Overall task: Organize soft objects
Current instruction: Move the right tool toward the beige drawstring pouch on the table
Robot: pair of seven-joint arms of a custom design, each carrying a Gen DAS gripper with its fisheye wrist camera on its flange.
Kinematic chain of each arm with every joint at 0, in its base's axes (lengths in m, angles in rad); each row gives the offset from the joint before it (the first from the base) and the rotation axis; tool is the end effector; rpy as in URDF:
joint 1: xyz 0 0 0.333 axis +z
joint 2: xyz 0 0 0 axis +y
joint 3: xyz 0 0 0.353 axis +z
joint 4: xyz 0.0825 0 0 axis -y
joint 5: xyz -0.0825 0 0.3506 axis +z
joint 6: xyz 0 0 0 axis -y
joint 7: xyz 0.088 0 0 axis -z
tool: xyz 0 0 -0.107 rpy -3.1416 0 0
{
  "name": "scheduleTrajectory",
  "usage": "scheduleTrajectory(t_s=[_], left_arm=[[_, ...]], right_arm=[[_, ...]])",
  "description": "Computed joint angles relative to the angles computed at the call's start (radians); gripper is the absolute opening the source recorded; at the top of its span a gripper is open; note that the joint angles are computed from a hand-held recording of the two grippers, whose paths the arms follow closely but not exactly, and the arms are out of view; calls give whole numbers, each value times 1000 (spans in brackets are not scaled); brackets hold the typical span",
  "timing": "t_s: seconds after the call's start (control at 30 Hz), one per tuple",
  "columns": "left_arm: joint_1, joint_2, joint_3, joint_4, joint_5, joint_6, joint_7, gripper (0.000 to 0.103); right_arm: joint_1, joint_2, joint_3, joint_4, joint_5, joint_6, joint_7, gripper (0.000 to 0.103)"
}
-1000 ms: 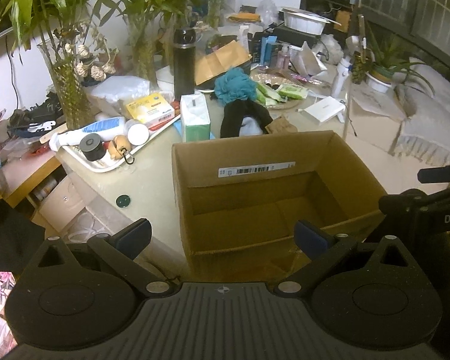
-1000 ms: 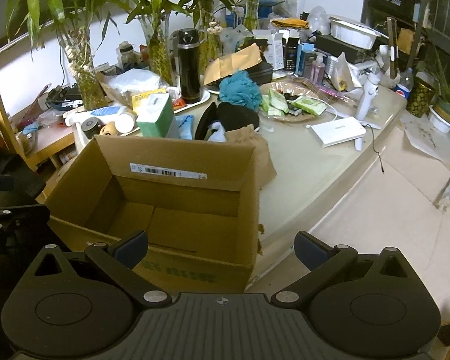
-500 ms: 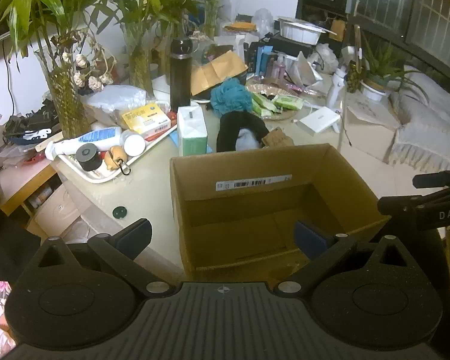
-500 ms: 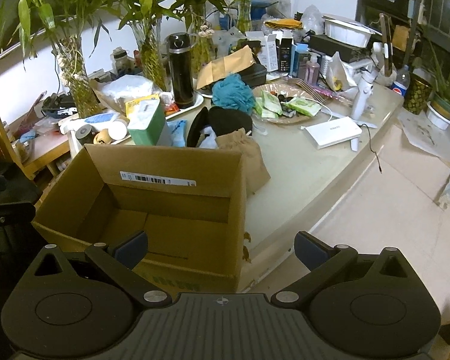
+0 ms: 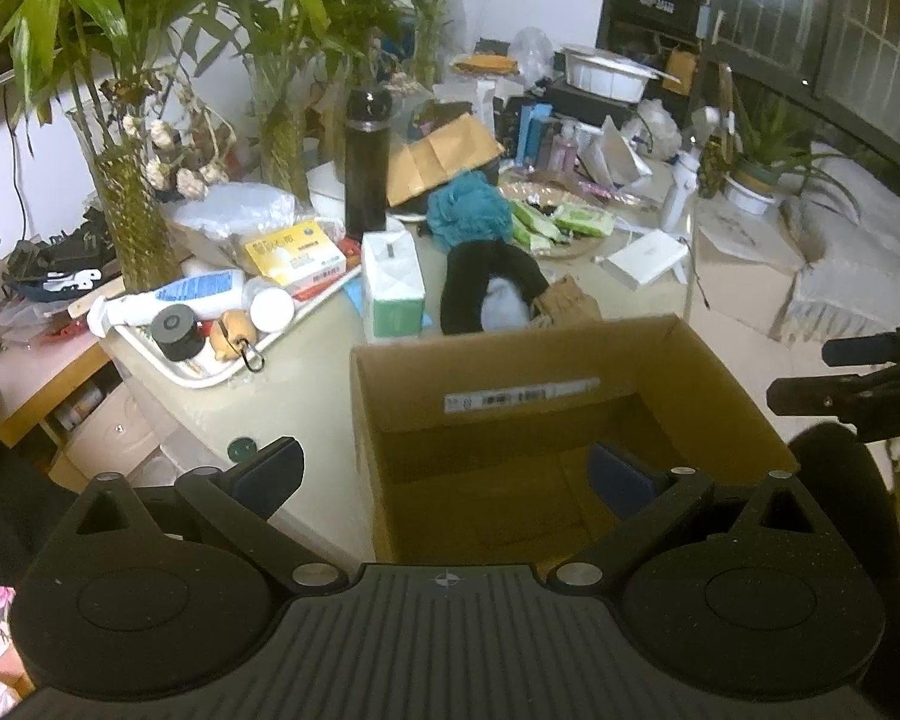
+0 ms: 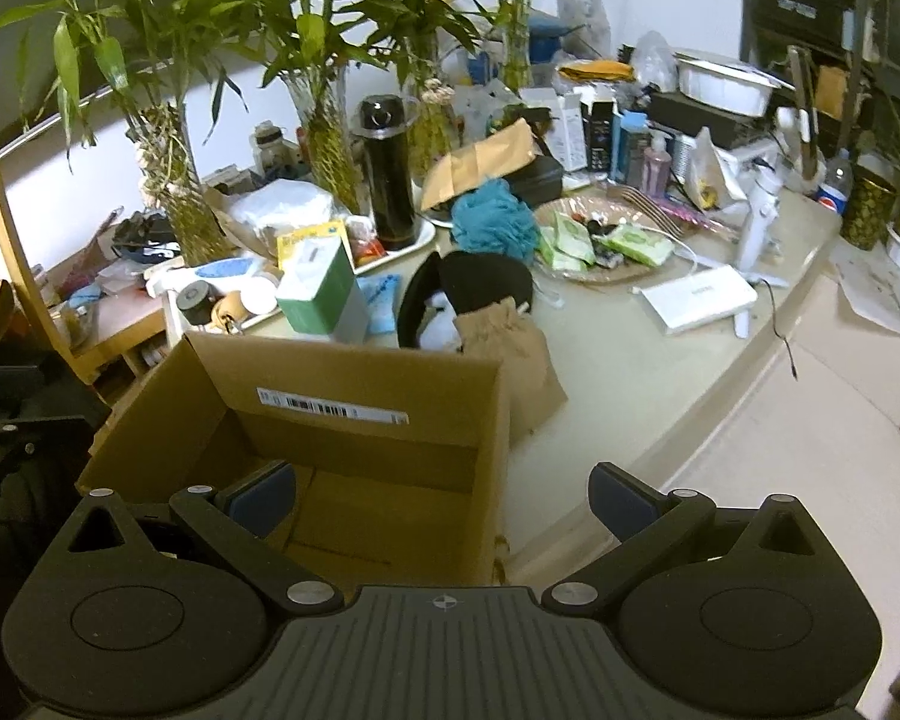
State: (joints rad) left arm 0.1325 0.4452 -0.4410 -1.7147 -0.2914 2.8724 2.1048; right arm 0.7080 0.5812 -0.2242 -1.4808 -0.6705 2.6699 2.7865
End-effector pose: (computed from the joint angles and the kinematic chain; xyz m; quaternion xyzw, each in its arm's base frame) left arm 0.6804 -0.1418 0.4851 -0.4780 0.7869 -0.3494 0.1737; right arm 0.6256 0.3963 0.4523 -0.6014 0.6942 -0.2629 0.2956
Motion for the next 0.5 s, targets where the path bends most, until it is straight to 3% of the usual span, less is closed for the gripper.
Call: scheduleTrajectory(t_s=[0.17, 0.37, 0.5], left_arm=[[-8, 24, 12, 50, 19, 6, -26, 103], [-11, 50, 16, 111, 64, -18, -19, 103], [3, 66, -2, 143, 51, -46, 3, 103]], right_arm=[[-32, 22, 20, 55, 51, -28, -79, 103], [-38, 70, 14, 161, 76, -129, -148, 103], [-48, 84, 6, 176, 79, -103, -148, 103]])
